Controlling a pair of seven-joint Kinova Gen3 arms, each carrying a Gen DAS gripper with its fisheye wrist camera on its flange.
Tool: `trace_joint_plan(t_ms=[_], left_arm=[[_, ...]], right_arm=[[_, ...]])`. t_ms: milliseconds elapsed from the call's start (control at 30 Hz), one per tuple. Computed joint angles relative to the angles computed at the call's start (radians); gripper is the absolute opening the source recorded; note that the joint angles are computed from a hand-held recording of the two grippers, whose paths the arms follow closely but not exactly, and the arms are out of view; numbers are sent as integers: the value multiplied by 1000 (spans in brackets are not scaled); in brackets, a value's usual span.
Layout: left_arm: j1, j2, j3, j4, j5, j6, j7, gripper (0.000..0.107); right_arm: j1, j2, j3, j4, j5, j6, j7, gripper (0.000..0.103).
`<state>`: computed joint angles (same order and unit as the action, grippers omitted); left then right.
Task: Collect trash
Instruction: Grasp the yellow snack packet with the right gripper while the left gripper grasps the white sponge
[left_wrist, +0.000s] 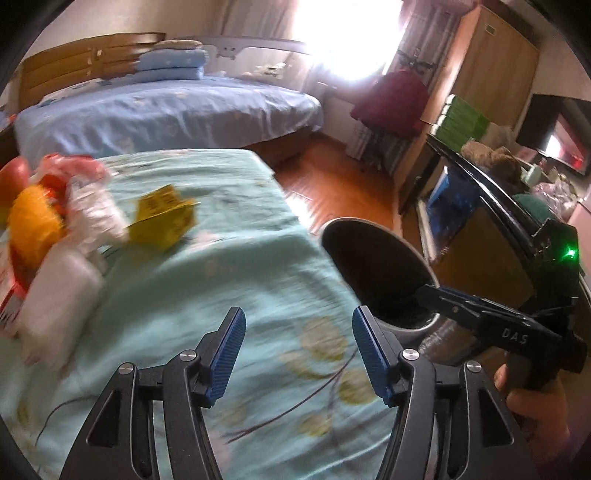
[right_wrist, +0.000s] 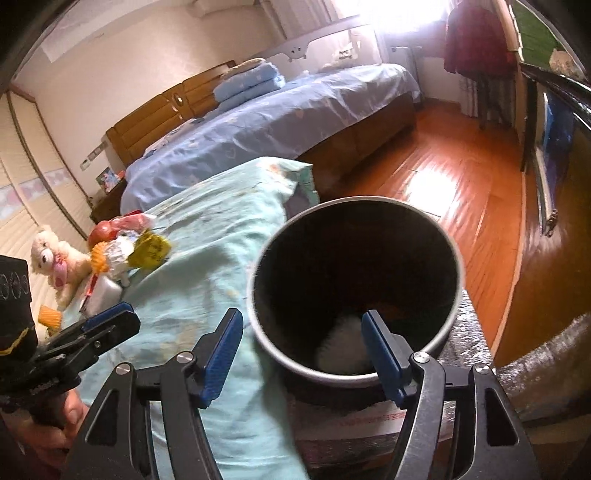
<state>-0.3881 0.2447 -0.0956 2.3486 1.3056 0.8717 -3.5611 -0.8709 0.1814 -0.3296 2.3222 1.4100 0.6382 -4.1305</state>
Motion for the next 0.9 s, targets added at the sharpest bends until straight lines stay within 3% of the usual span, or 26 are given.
trace_joint_plan(t_ms=[300,567,900], left_arm=[[-160,-64,-103,56,-64,48,-77,60],[-273,-87,-158,57,-104,68,-90,67],[-259,-114,-137,39,-122,-17,1,67]], right_arm=[[-43,105,-8,-101,94,-8,-36,71],[-55,195,17,-228,113,-50,44,73],[-50,286,101,-401,23,-132,292,82]])
